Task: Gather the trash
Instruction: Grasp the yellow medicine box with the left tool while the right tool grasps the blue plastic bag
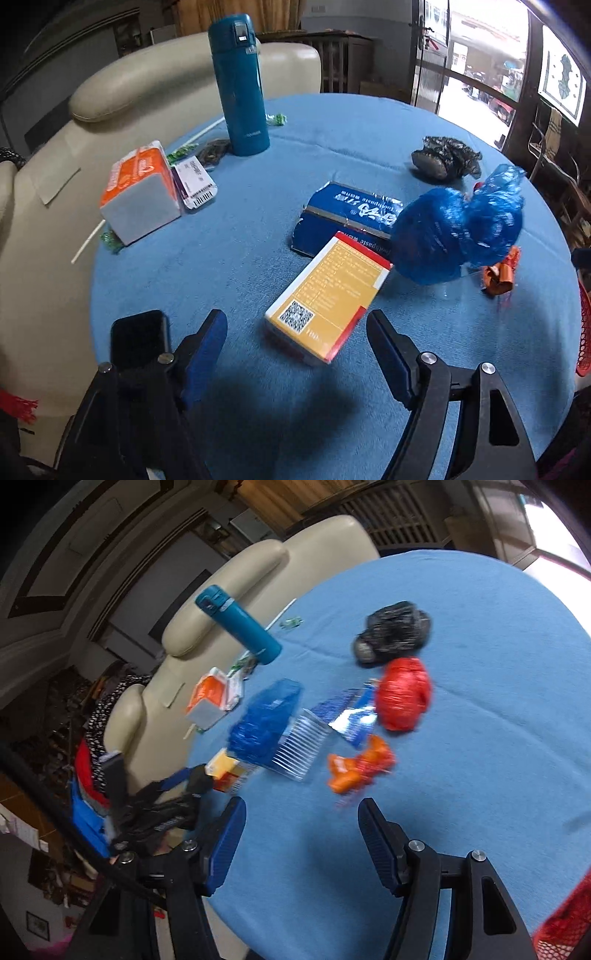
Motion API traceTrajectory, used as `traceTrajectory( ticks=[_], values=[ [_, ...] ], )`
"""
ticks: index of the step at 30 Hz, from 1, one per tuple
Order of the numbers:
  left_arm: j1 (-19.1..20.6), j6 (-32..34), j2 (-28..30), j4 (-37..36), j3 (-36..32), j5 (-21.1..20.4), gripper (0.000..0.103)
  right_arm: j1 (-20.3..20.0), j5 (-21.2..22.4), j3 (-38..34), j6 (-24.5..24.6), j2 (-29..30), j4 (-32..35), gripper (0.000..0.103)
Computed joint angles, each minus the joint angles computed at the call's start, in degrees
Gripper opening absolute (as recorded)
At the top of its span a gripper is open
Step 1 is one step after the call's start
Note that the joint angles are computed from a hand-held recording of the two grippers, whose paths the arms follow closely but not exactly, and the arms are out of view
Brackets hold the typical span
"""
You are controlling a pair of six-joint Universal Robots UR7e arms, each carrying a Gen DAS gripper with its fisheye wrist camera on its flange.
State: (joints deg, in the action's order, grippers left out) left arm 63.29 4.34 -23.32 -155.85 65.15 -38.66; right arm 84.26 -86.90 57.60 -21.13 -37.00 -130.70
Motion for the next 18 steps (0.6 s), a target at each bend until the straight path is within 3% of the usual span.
traceTrajectory(
  ticks=[3,7,12,14,15,18],
  values=[
    [1.0,-1.3,1.0,3.0,-2.7,-2.0,0.078,1.2,1.1,-7.2,2.8,4.6,4.4,0.068],
    [1.6,-0.5,1.6,1.8,-3.9,-4.3,0.078,2.6,0.9,-16.0,4.7,10.6,8.0,0.068],
    [2.4,-2.1,1.6,2.3,-4.5,-8.5,0.078,3.7,-2.5,-26.0,7.4,17.6,12.9,0.068],
    [2.5,-2.6,1.5,2.5,-4.5,-9.9,0.078,3.9,-3.9,-27.1,8.3,19.0,11.9,0.068],
    [2.5,-2.8,1.6,2.6,-4.6,-10.2,0.073,4.0,-4.2,-27.6,8.4,19.5,11.9,0.067],
    [2.6,-4.1,2.2,4.2,-5.1,-10.0,0.058,3.8,-3.7,-27.9,6.7,19.8,12.7,0.042]
  ],
)
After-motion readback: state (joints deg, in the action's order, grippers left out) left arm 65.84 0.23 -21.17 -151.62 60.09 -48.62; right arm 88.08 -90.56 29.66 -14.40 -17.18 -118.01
